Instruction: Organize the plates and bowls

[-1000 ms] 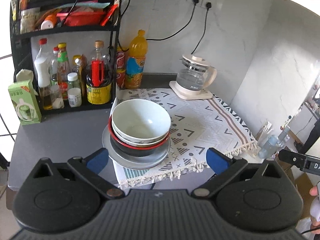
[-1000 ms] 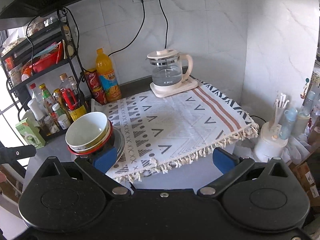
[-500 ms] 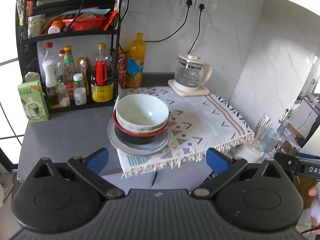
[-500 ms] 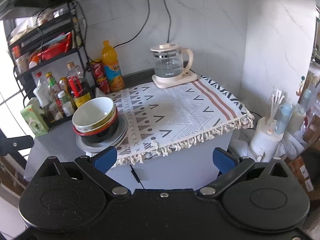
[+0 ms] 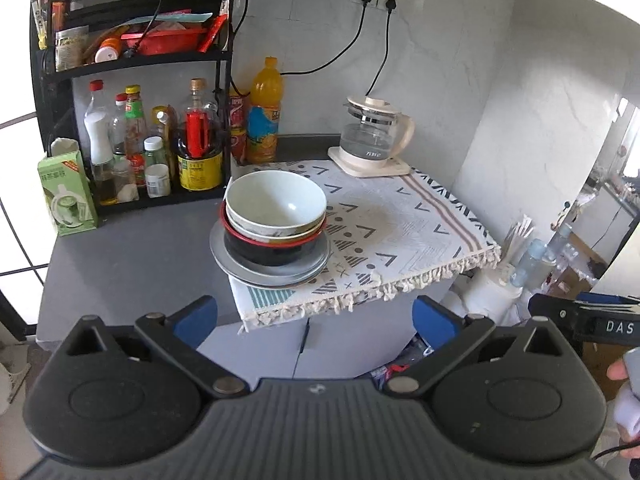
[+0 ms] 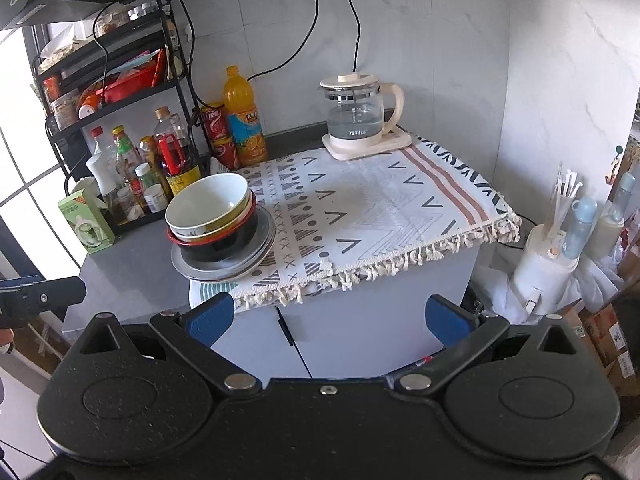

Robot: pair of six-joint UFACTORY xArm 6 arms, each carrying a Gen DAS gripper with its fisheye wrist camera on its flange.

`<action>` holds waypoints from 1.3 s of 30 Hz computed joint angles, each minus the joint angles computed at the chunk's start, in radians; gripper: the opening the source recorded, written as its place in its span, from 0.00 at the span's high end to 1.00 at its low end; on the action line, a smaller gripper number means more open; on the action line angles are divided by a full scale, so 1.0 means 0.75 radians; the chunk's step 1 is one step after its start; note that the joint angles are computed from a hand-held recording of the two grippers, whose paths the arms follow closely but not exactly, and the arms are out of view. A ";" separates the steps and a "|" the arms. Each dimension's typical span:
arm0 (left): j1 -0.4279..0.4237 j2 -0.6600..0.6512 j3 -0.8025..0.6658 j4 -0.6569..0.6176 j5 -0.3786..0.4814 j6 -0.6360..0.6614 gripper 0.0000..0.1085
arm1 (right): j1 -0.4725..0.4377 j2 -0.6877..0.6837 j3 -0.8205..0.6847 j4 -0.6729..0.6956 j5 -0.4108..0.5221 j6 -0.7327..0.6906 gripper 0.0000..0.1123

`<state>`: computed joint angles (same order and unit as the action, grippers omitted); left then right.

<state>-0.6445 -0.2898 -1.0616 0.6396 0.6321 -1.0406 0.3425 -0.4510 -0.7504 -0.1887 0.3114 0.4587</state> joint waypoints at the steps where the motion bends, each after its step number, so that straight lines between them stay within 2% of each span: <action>1: -0.006 0.001 -0.001 0.008 0.007 -0.006 0.06 | 0.000 -0.003 0.003 0.003 0.002 -0.001 0.08; 13: -0.014 -0.002 -0.011 0.065 0.057 -0.067 0.06 | -0.007 -0.005 0.008 0.024 -0.007 -0.027 0.08; 39: 0.005 0.050 -0.039 0.005 0.017 -0.030 0.06 | -0.010 0.059 -0.044 0.041 -0.017 -0.060 0.08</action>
<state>-0.6406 -0.2525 -1.0909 0.6430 0.6451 -1.0632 0.3351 -0.4064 -0.7835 -0.1576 0.2984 0.4137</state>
